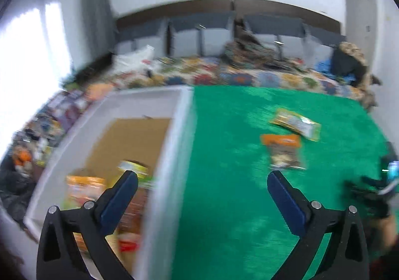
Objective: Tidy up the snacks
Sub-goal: 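Move both tools back over the remaining snacks on the bed, then grasp the orange-topped clear brown-snack pouch with the left tool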
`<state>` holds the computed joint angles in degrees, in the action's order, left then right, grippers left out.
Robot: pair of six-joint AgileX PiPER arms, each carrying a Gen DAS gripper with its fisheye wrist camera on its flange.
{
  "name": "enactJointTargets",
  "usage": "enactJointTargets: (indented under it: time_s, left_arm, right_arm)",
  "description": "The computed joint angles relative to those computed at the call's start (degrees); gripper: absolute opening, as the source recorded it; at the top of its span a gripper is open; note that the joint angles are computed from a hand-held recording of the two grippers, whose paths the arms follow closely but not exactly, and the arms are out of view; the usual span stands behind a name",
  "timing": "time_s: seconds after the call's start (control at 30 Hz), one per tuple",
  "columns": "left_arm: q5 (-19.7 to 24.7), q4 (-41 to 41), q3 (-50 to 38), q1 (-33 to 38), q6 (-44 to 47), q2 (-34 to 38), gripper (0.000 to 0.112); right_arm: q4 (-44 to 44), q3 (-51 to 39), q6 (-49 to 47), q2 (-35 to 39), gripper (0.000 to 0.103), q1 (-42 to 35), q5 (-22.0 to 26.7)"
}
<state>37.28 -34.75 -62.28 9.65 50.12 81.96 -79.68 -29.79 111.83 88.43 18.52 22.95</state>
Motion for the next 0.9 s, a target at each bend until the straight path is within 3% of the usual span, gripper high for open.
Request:
enactJointTargets:
  time_s: [0.17, 0.33, 0.53, 0.77, 0.9]
  left_arm:
    - [8.57, 4.47, -4.24, -7.66, -3.92, 7.63, 0.103]
    - [8.78, 13.99, -11.6, -18.13, -12.78, 17.73, 0.102]
    - [14.56, 17.77, -34.23, -26.61, -22.96, 36.36, 0.102]
    - [26.81, 25.92, -62.71, -31.84, -35.59, 57.52, 0.102]
    - [20.79, 29.4, -59.23, -33.11, -36.8, 57.1, 0.103]
  right_arm:
    - [-0.02, 0.04, 0.0, 0.04, 0.081, 0.04, 0.07]
    - [0.02, 0.09, -0.09, -0.05, 0.081, -0.01, 0.04]
    - [0.09, 0.12, -0.21, -0.11, 0.081, -0.04, 0.02]
    - [0.19, 0.12, -0.33, -0.13, 0.082, -0.05, 0.05]
    - [0.28, 0.11, -0.43, -0.14, 0.082, -0.04, 0.09]
